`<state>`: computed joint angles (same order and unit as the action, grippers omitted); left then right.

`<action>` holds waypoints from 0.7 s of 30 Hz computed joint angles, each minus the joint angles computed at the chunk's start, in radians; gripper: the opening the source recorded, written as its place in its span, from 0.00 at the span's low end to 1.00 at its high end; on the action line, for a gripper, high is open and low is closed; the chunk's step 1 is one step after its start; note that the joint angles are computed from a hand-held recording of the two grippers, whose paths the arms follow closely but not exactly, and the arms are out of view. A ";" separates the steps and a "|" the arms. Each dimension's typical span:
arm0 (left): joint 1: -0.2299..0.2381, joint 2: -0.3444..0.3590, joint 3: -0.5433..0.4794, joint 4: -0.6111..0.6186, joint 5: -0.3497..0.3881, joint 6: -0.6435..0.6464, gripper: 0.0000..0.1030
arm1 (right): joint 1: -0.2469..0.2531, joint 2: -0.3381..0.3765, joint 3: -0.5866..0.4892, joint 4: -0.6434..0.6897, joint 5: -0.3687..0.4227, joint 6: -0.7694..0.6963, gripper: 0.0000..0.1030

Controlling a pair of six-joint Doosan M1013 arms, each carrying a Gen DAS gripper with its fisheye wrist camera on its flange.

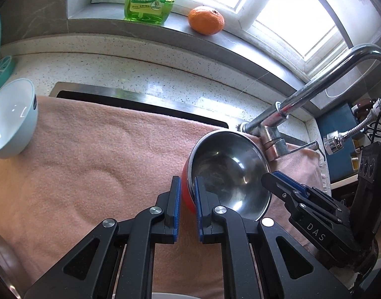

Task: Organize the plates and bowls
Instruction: 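Close both grippers on the red bowl rim and lift it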

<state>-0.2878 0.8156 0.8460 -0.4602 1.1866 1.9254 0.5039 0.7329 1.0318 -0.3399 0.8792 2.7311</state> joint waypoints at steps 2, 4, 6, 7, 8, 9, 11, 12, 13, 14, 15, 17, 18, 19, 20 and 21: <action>0.000 0.006 -0.008 -0.001 0.008 -0.002 0.09 | -0.002 0.004 -0.005 0.008 0.002 -0.008 0.18; 0.001 0.010 -0.014 -0.001 0.013 -0.003 0.09 | -0.003 0.009 -0.012 0.015 0.007 -0.014 0.18; 0.001 0.014 -0.019 -0.005 0.018 -0.002 0.09 | -0.005 0.012 -0.015 0.020 0.009 -0.014 0.18; 0.001 0.014 -0.019 -0.004 0.016 0.000 0.09 | -0.006 0.012 -0.014 0.024 0.006 -0.015 0.18; 0.000 0.014 -0.019 -0.003 0.013 0.001 0.09 | -0.007 0.012 -0.014 0.029 0.005 -0.018 0.18; 0.000 0.014 -0.019 -0.001 0.011 0.000 0.09 | -0.007 0.012 -0.014 0.030 0.005 -0.018 0.18; -0.001 0.017 -0.022 0.000 0.012 0.001 0.09 | -0.008 0.014 -0.018 0.035 0.008 -0.022 0.18; -0.002 0.018 -0.023 0.000 0.013 0.001 0.09 | -0.008 0.015 -0.019 0.038 0.009 -0.023 0.17; -0.001 0.018 -0.025 0.000 0.016 0.001 0.09 | -0.008 0.015 -0.018 0.039 0.008 -0.022 0.16; -0.001 0.022 -0.029 -0.002 0.022 0.000 0.09 | -0.008 0.015 -0.019 0.040 0.008 -0.021 0.16; -0.001 0.023 -0.031 -0.004 0.026 -0.001 0.09 | -0.008 0.015 -0.020 0.041 0.009 -0.021 0.15; -0.002 0.025 -0.034 -0.004 0.031 0.003 0.09 | -0.008 0.018 -0.024 0.042 0.011 -0.023 0.14; -0.002 0.025 -0.034 -0.002 0.031 0.005 0.09 | -0.007 0.018 -0.025 0.041 0.013 -0.023 0.13; -0.002 0.025 -0.034 -0.002 0.031 0.007 0.09 | -0.007 0.020 -0.029 0.041 0.016 -0.024 0.13; -0.002 0.026 -0.034 -0.002 0.032 0.009 0.09 | -0.007 0.021 -0.030 0.042 0.017 -0.026 0.13; -0.002 0.026 -0.035 -0.002 0.033 0.011 0.09 | -0.007 0.023 -0.032 0.044 0.018 -0.029 0.12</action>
<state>-0.2901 0.8419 0.8114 -0.4624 1.2194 1.9361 0.4968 0.7555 0.9997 -0.2956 0.8969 2.7021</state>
